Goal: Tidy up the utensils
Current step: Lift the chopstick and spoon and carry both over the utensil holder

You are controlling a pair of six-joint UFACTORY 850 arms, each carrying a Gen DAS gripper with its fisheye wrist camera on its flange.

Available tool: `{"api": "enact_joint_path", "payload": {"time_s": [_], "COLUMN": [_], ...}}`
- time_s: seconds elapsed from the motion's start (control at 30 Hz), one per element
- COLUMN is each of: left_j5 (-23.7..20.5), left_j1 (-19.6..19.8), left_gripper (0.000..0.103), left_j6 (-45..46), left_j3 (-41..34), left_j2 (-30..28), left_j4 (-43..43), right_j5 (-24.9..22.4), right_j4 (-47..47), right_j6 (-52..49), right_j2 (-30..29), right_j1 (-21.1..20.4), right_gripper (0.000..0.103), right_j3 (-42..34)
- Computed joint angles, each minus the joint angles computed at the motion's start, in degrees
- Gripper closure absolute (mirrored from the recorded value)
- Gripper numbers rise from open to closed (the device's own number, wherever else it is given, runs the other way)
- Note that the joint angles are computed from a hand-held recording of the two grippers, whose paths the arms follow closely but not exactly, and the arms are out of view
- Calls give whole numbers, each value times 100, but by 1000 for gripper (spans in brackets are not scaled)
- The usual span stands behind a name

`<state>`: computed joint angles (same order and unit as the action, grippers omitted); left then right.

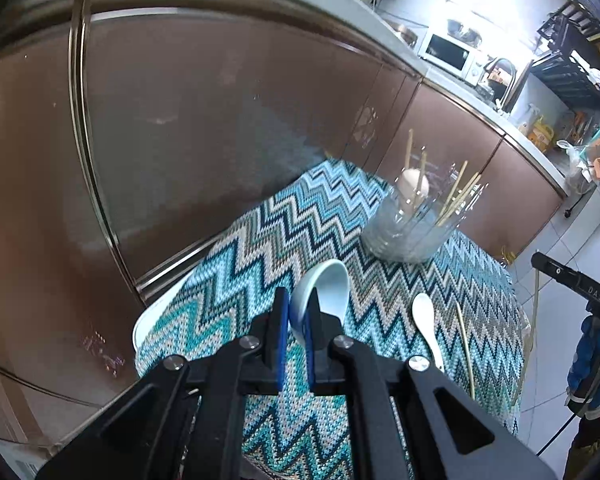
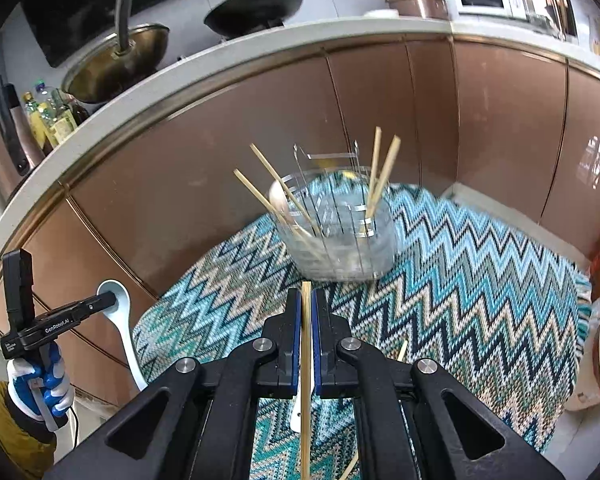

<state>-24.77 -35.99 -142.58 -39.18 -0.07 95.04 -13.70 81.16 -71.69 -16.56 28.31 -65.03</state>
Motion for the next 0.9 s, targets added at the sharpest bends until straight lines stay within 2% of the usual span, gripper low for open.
{"api": "enact_joint_path", "payload": {"time_s": [0.33, 0.5, 0.6, 0.67, 0.8, 0.9], "left_j5": [-360, -410, -435, -502, -942, -1188], "left_j1": [-173, -217, -221, -236, -289, -273], "left_gripper": [97, 97, 97, 97, 97, 97], "left_j6": [240, 309, 295, 273, 285, 251], "left_j3": [-266, -476, -653, -780, -1253, -1629], "left_j2": [86, 51, 9, -28, -310, -602], "left_j4": [62, 181, 349, 467, 717, 864], "right_j5": [110, -23, -105, -246, -507, -882], "right_j4": [1743, 2317, 2967, 3494, 5091, 6215], "right_j6": [-1899, -2524, -3208, -3743, -5408, -6526], "right_j2": [263, 262, 278, 283, 273, 192], "right_j1": [101, 86, 81, 45, 45, 56], "right_gripper": [98, 98, 98, 98, 98, 98], "right_j3": [1, -60, -104, -133, -201, -279]}}
